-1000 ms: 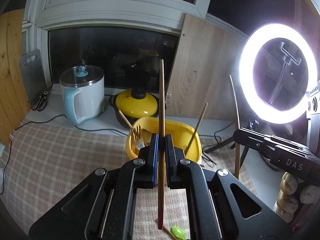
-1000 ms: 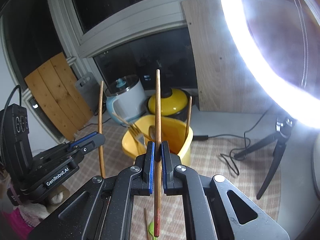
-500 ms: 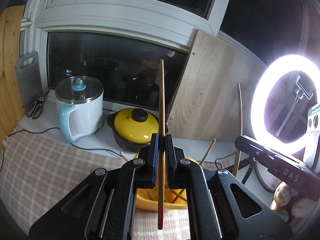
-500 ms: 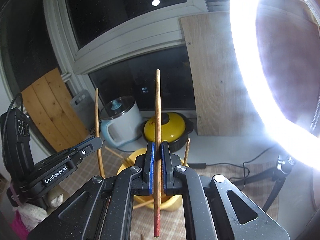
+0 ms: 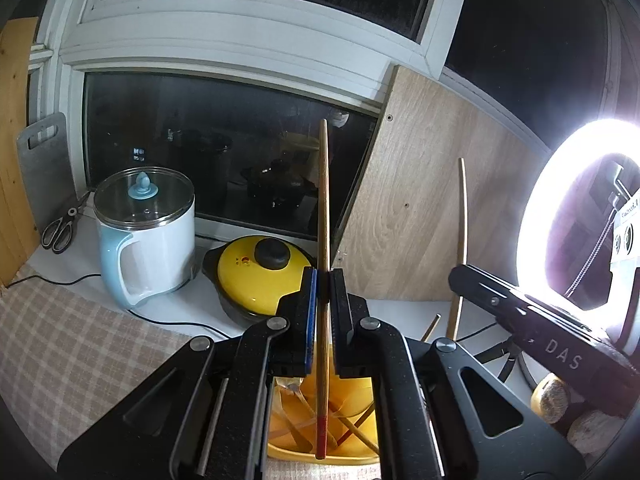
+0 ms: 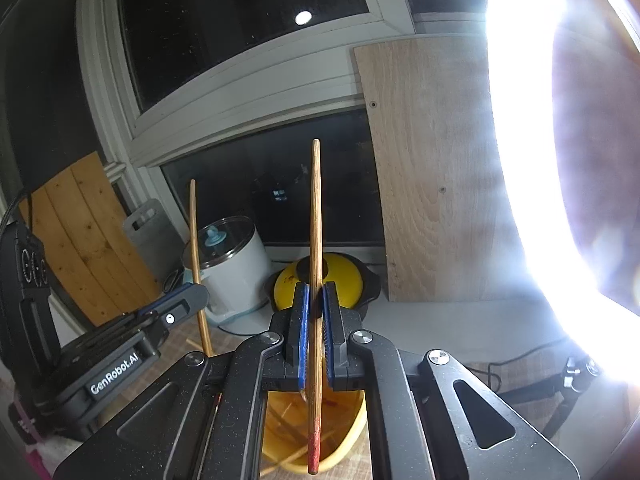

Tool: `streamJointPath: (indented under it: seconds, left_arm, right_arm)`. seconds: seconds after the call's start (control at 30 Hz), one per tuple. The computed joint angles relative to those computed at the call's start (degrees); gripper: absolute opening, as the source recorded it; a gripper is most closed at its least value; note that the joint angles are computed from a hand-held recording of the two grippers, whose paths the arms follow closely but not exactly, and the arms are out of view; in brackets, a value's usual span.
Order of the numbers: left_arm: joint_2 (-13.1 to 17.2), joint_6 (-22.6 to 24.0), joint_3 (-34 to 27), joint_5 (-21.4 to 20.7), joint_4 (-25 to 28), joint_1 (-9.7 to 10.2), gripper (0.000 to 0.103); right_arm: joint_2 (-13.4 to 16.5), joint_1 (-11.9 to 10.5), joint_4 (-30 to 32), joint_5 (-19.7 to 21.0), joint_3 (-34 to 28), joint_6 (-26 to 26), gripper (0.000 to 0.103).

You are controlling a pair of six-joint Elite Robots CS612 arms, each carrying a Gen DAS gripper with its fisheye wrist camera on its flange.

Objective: Organize utensils
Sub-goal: 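Lower the held chopsticks into the yellow bin with both tools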

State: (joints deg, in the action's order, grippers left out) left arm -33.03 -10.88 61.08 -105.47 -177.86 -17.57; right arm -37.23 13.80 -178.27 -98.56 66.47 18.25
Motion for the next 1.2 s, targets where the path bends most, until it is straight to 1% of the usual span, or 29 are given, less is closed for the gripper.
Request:
streamJointPath:
  seconds: [0.27, 0.43, 0.57, 0.93, 1.2]
  left_arm:
    - [1.3, -0.7, -1.7, 0.0, 1.7, -0.04, 0.004]
    - [1.6, -0.2, -1.8, 0.1, 2.4, -0.07, 0.004]
    - [1.5, -0.1, -1.2, -0.3, 3.0, 0.00, 0.004]
    - [0.8, 1.5, 1.3, -1.5, 4.6, 0.15, 0.004]
    - [0.0, 2.4, 3.2, -1.7, 5.6, -0.01, 0.004]
  right_arm:
    - [2.4, -0.1, 1.5, 0.4, -2.7, 0.8, 0.005]
    - [3.0, -0.1, 1.6, 0.7, -3.2, 0.5, 0.005]
    - [2.9, -0.3, 2.1, 1.6, -2.7, 0.4, 0.005]
    - [2.1, -1.0, 3.5, 6.4, 0.2, 0.9, 0.005]
    - [1.7, -1.2, 3.9, 7.9, 1.6, 2.4, 0.005]
